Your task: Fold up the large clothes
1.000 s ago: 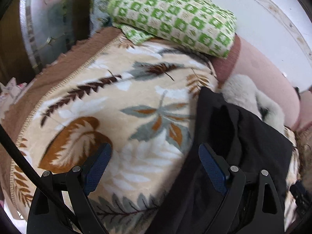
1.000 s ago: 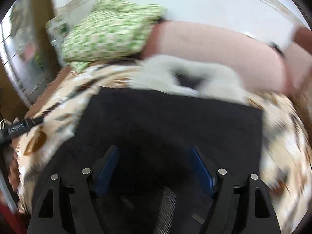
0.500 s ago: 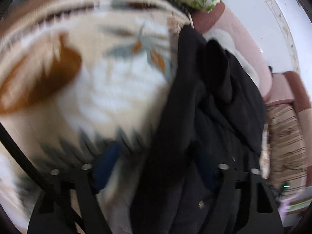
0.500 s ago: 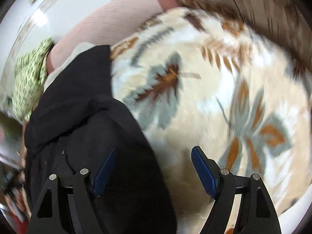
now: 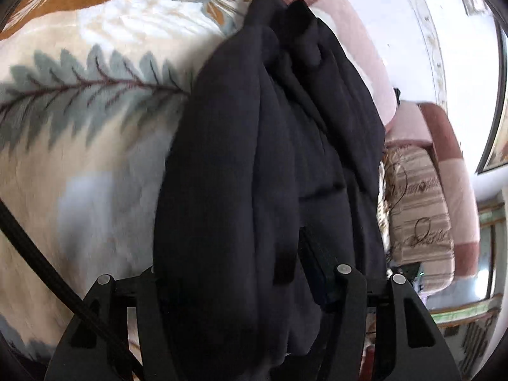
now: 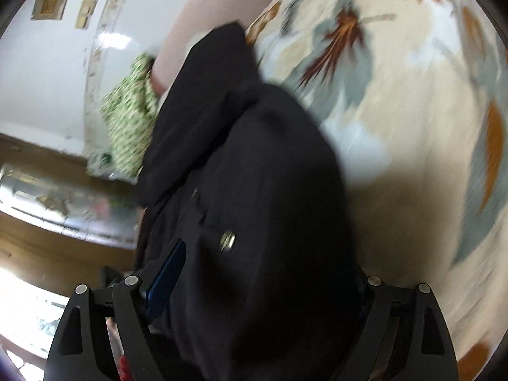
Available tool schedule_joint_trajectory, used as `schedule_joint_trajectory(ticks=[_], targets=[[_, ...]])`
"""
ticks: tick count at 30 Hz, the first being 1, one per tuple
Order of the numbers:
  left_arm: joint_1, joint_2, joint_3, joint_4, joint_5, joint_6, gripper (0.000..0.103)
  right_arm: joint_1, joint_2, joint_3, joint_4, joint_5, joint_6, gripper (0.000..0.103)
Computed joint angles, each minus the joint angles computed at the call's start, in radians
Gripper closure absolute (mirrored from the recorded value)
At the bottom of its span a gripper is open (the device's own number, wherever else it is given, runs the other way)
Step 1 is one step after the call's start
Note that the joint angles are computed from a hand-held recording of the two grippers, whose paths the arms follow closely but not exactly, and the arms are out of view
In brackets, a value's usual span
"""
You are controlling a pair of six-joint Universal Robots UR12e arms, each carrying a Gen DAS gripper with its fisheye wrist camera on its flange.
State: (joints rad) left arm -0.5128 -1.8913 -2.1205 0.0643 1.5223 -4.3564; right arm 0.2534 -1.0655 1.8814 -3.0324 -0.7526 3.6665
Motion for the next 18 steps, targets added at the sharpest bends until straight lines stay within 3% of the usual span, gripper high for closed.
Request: schedule_joint_trajectory(ticks=[4,6,8,11,16,17,18], targets=[[-0.025,-0.008,0.022,-0.021,0.062,0.021,0.038,0.014,0.002,0.022,-0.073,0.019,0.055,0.014],[-0.028,-0.018,0.034,-0.014,0.073,0.037,0.024,0.025,0.005,0.029,-0.107,0.016,0.07,0.014],[-0.035,-0.032,0.048,-0.008,0.09,0.069,0.016,0.033,0.005,0.03,-0.1,0.01,0.061,0.014],[-0.054,-0.04,0.086,-0.088,0.149,0.114,0.014,0.044,0.008,0.04,-0.122,-0.007,0.068,0.014],[-0.092,-0.05,0.134,-0.21,0.261,0.155,0.013,0.09,-0.019,0.047,-0.113,-0.153,0.012,0.015],[-0.097,-0.051,0.148,-0.245,0.277,0.153,0.014,0.099,-0.024,0.047,-0.107,-0.186,-0.014,0.015],[-0.104,-0.049,0.167,-0.313,0.301,0.144,0.027,0.106,-0.026,0.044,-0.1,-0.213,-0.03,0.018]])
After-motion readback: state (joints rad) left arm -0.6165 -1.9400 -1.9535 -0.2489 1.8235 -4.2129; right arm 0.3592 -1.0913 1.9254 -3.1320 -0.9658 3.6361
